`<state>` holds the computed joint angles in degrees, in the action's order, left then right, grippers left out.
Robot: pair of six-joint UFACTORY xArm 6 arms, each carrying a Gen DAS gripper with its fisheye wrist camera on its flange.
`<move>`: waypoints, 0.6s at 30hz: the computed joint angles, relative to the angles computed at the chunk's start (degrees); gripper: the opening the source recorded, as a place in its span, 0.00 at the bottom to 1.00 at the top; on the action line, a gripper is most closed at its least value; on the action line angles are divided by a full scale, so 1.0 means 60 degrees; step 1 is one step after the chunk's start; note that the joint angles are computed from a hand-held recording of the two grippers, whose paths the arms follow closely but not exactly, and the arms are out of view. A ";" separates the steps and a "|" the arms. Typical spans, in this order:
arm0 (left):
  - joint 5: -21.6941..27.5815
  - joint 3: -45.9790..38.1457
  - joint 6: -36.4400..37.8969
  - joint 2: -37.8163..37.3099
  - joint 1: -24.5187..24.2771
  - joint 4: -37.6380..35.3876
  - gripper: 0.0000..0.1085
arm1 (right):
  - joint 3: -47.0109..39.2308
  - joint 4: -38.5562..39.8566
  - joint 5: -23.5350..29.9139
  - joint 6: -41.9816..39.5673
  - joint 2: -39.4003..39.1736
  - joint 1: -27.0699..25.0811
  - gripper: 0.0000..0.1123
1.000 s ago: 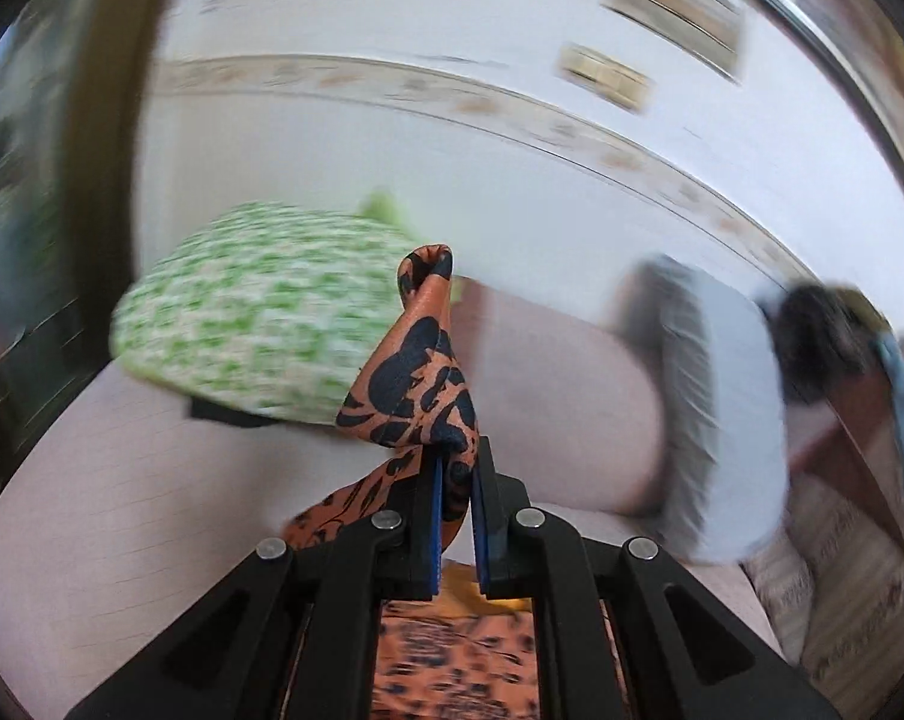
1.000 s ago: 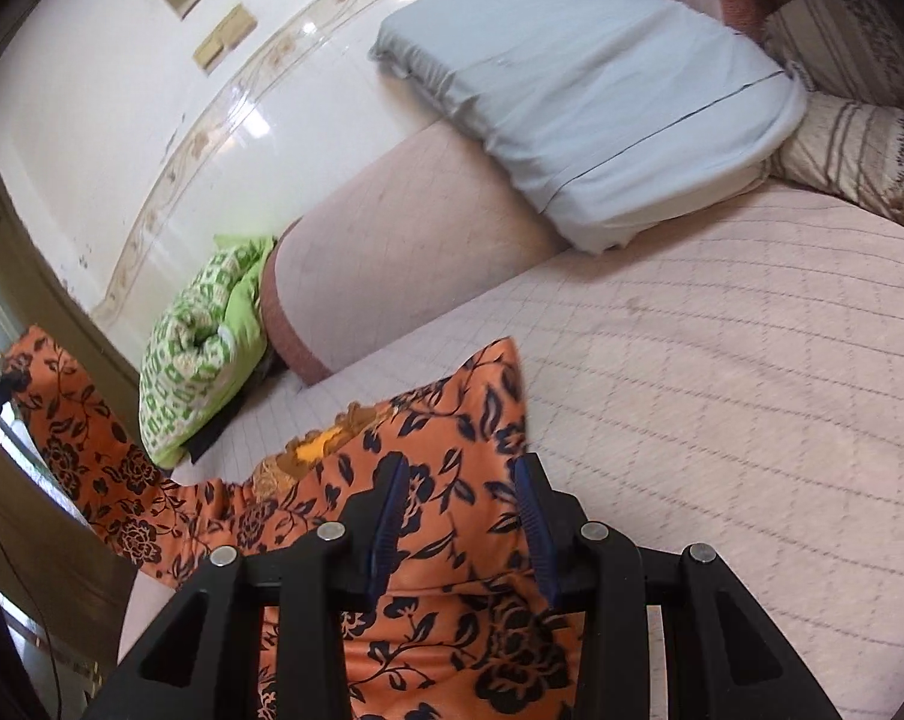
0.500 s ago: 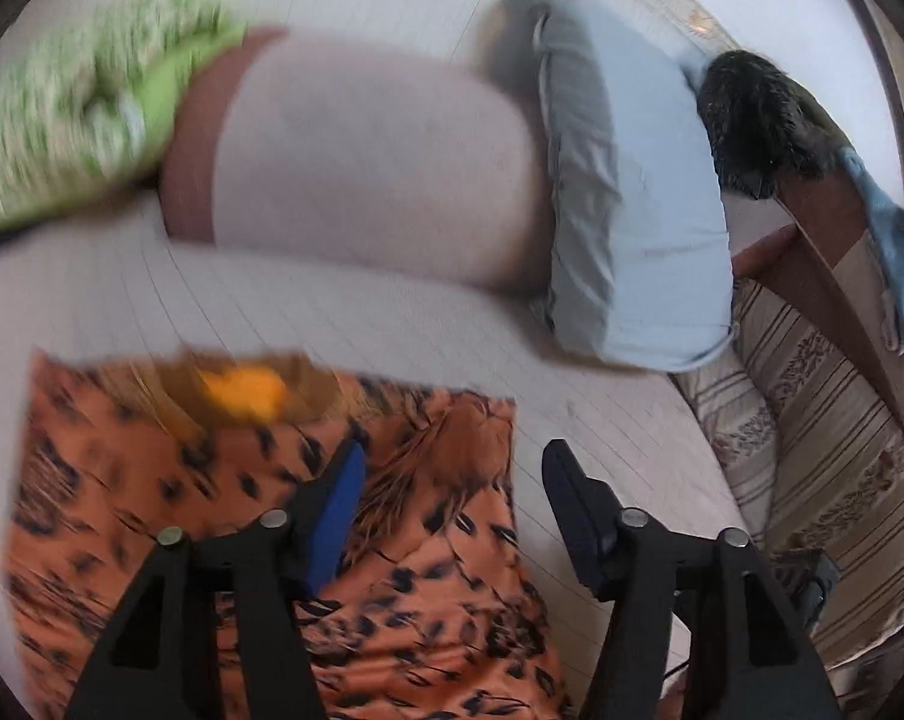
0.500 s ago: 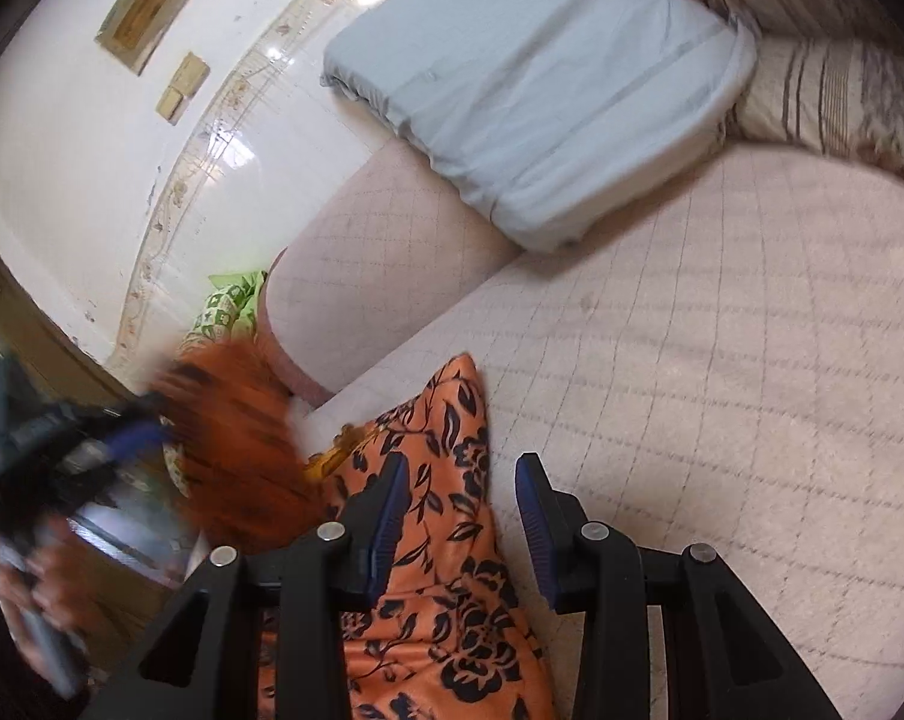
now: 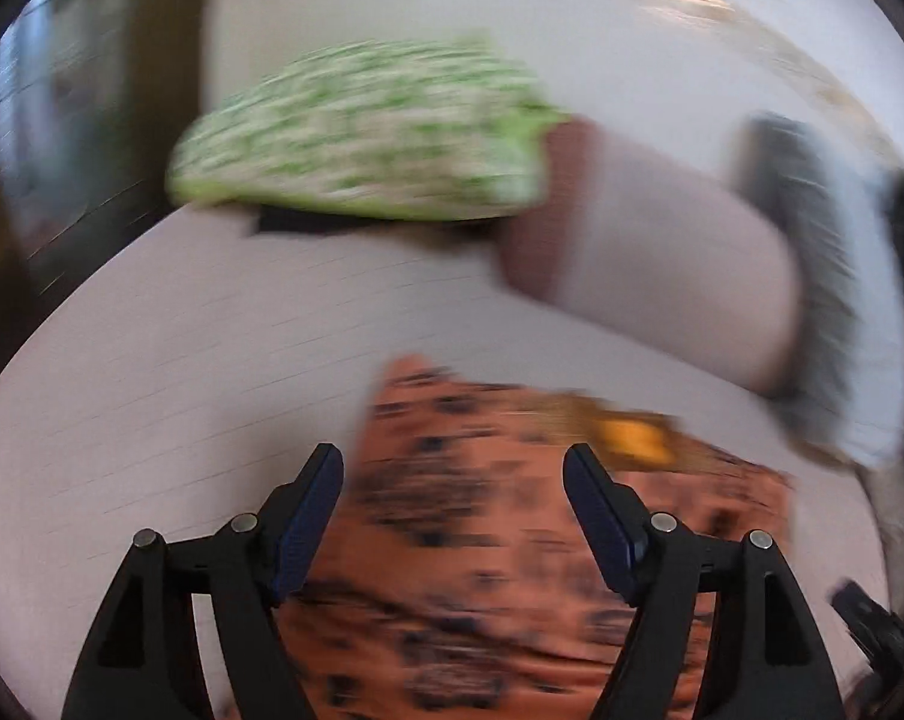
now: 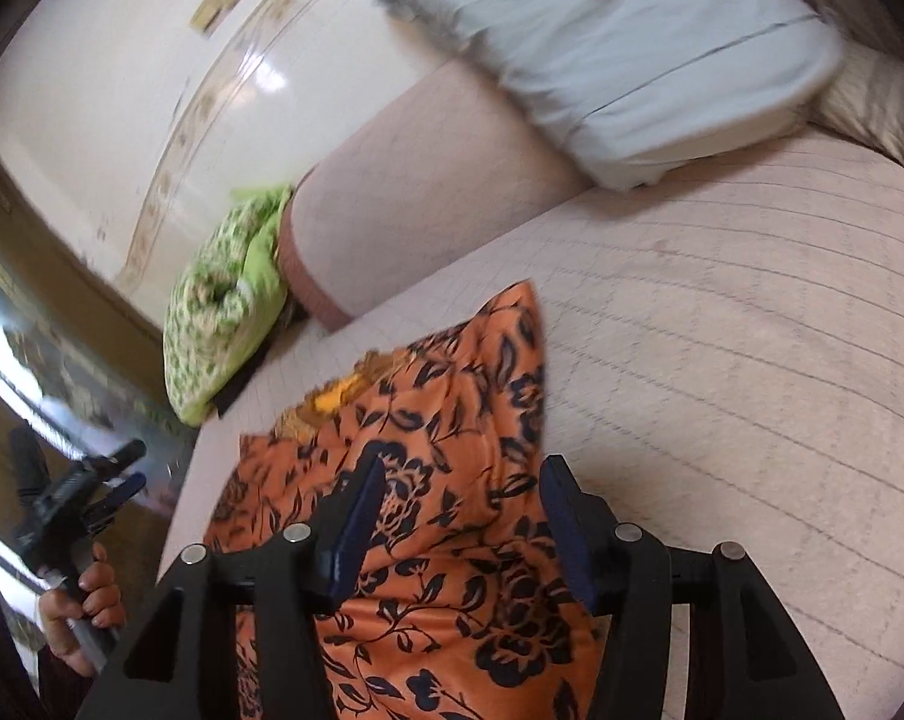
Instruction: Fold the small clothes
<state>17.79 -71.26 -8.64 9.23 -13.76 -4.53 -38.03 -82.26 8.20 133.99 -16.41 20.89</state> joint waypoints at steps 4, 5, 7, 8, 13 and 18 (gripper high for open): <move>0.0247 -0.0100 -0.0202 0.0521 0.0518 -0.0795 0.70 | -0.0713 0.0208 -0.0405 -0.0271 0.0940 -0.0030 0.40; 0.0172 -0.0063 -0.0412 0.0633 0.0545 -0.0589 0.70 | -0.0899 0.0498 -0.0373 -0.0605 0.1185 0.0012 0.36; 0.0037 -0.0116 -0.0585 0.0885 0.0602 -0.0283 0.70 | -0.1083 0.1218 -0.0124 -0.1414 0.1437 0.0127 0.34; -0.0001 -0.0213 -0.0604 0.1057 0.0623 -0.0183 0.70 | -0.1201 0.1434 -0.0010 -0.1623 0.1596 0.0143 0.34; 0.0447 -0.1065 -0.0075 0.1969 0.0701 -0.0465 0.70 | -0.1592 0.1731 0.0306 -0.1948 0.2113 -0.0044 0.34; 0.0781 -0.1839 0.1006 0.2610 0.0617 -0.1821 0.70 | -0.2035 0.1786 -0.0022 -0.2349 0.2769 -0.0368 0.34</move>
<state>22.47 -82.30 -2.60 24.89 -10.06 -15.46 -50.24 -71.55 8.07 119.90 0.20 18.68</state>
